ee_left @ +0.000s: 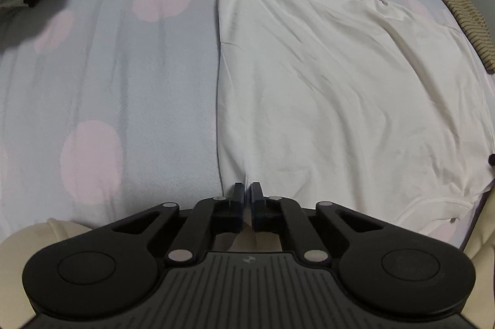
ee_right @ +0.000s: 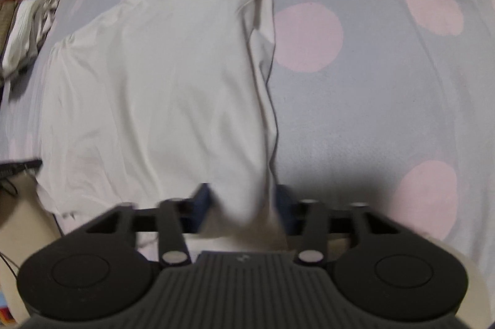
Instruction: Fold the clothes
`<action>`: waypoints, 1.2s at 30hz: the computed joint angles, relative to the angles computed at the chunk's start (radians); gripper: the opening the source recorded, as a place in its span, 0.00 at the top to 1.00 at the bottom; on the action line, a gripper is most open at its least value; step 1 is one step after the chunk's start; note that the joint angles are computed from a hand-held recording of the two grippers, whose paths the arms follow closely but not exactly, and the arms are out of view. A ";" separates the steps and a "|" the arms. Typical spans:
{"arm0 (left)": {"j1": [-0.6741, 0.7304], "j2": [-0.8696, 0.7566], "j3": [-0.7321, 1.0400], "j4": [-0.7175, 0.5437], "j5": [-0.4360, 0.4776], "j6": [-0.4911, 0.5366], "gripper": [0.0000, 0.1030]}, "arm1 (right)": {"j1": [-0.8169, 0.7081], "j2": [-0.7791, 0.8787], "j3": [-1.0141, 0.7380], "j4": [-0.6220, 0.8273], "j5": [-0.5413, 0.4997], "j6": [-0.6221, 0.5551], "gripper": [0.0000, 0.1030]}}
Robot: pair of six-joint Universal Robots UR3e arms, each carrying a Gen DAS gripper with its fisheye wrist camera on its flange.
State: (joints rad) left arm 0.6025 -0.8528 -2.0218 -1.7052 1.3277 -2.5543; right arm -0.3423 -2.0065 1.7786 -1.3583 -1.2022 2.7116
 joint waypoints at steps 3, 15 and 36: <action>-0.058 0.004 0.004 0.033 0.034 -0.057 0.99 | -0.012 -0.016 -0.010 0.019 -0.002 -0.052 0.90; -0.208 -0.030 0.175 -0.055 0.267 -0.073 1.00 | -0.132 0.059 -0.219 0.278 -0.018 -0.217 0.94; -0.219 0.089 0.107 -0.204 -0.042 -0.192 0.57 | -0.091 -0.101 -0.255 0.482 0.099 -0.107 0.41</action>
